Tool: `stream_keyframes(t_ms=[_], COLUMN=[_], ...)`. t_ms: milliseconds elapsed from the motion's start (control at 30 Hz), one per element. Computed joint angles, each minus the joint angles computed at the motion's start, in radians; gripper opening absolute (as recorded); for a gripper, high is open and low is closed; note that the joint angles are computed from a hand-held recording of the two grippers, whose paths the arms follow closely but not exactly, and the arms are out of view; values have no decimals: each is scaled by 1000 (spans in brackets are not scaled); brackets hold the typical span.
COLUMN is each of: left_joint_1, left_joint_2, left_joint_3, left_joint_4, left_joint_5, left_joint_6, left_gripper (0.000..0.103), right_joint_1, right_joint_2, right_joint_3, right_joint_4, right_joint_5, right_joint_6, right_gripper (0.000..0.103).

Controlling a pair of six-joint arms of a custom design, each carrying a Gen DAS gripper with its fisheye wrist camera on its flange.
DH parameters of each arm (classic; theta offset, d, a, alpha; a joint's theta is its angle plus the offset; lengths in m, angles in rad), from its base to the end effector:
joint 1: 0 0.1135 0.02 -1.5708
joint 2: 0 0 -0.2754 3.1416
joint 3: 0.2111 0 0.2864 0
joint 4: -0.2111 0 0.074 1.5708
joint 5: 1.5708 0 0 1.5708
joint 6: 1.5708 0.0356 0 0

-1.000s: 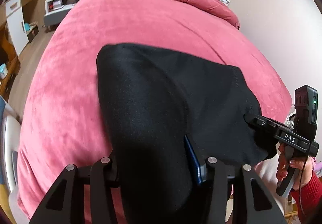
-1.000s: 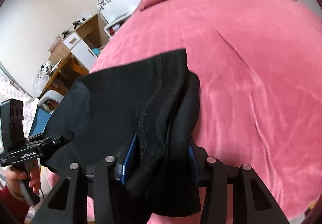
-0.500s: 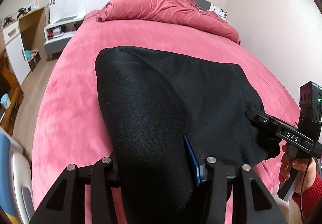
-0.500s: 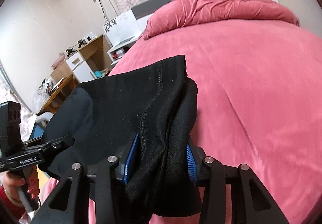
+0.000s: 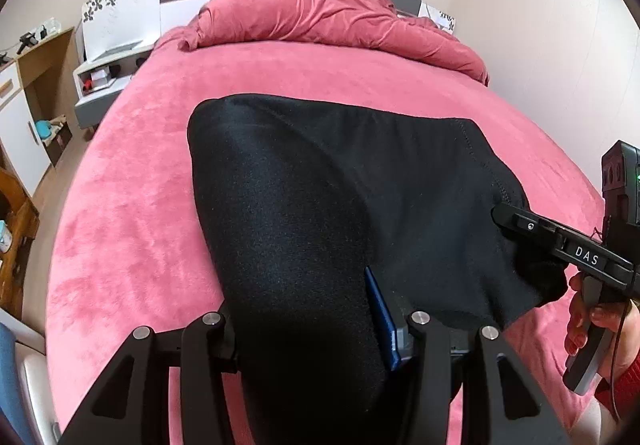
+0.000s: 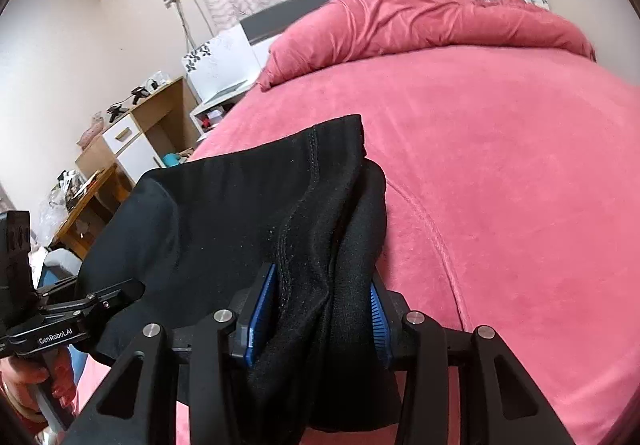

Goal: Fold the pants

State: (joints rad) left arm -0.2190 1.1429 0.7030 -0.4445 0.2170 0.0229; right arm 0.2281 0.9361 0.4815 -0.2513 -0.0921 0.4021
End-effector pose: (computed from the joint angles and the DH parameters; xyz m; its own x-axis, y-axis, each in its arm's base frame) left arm 0.2459 -0.0626 0.2150 -0.7469 0.1892 -0.6374 0.3626 0.9195 -0.1520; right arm 0.2116 0.0525 0.1952 -0.6963 0.2384 -0.6770 -0.0226 0.9354 0.3527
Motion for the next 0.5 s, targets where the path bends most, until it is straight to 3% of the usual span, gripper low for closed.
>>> stream_keyframes(t_ms=[100, 200, 267, 333, 400, 500], left_joint_1=[28, 66, 124, 177, 217, 225], left_joint_2=[46, 55, 66, 65, 31, -115], left_joint_3=[-20, -60, -88, -110, -139, -206], left_joint_4=[51, 101, 133, 148, 148, 112], left_joint_5=[37, 89, 171, 232, 269, 227], left_joint_6=[10, 27, 29, 18, 19, 14], left_gripper=[56, 64, 69, 75, 75, 75], right_joint_1=[-47, -62, -78, -100, -87, -21], right_joint_2=[37, 56, 71, 76, 61, -6], right_joint_3=[-47, -89, -104, -118, -118, -108], right_joint_4=[85, 154, 185, 206, 192, 105], right_joint_5=[-49, -52, -51, -84, -62, 50], right_joint_6=[17, 10, 22, 47, 51, 62], right_gripper=[46, 56, 71, 72, 72, 72])
